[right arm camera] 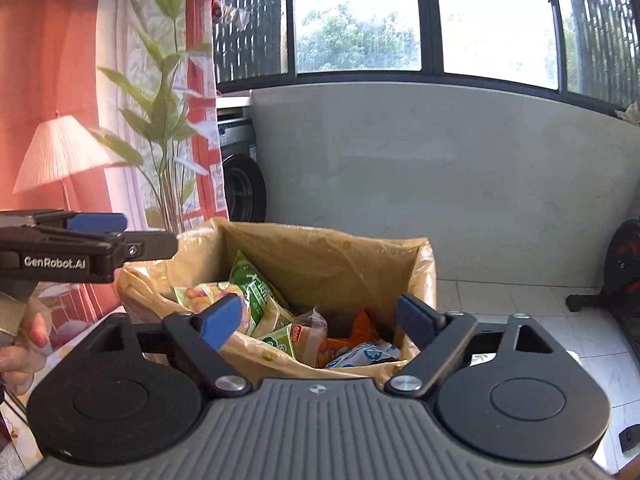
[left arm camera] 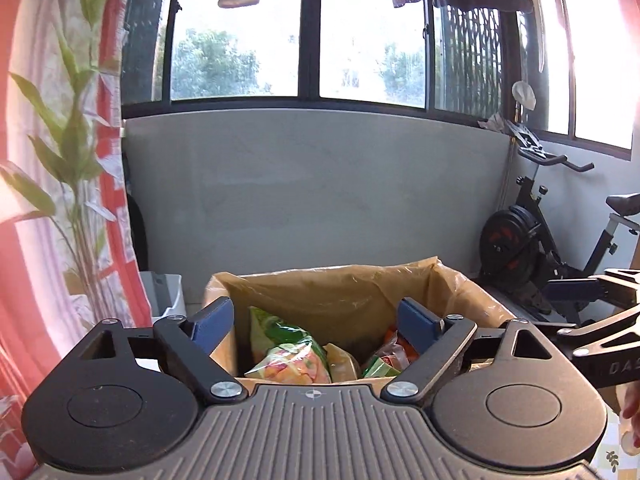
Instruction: Organize snacks
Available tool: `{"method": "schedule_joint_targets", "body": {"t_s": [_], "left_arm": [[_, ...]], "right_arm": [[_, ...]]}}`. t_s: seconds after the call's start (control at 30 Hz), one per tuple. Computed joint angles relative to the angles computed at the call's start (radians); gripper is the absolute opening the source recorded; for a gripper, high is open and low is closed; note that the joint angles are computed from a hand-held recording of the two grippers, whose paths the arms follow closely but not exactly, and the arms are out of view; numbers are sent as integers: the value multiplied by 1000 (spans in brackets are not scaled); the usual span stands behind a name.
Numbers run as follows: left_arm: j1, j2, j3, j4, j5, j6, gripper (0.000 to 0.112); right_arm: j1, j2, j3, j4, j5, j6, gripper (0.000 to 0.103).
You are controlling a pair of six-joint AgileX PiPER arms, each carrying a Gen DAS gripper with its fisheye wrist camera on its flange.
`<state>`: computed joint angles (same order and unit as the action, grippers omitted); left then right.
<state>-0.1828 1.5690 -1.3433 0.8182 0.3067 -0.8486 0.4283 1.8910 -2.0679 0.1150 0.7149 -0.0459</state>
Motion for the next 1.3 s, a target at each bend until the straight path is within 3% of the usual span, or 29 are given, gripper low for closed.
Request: {"method": "schedule_joint_targets", "body": {"t_s": [0.23, 0.4, 0.67, 0.77, 1.3], "left_arm": [[-117, -181, 110, 334, 177, -269, 94], [-158, -312, 138, 223, 222, -167, 95], [-316, -429, 156, 255, 419, -200, 95], [-371, -455, 164, 288, 501, -278, 95], [-466, -494, 222, 366, 596, -332, 95]], "right_arm": [[74, -161, 108, -164, -10, 178, 101], [147, -246, 153, -331, 1, 349, 103], [224, -341, 219, -443, 23, 500, 103], [240, -370, 240, -451, 41, 514, 103], [258, -455, 344, -504, 59, 587, 103]]}}
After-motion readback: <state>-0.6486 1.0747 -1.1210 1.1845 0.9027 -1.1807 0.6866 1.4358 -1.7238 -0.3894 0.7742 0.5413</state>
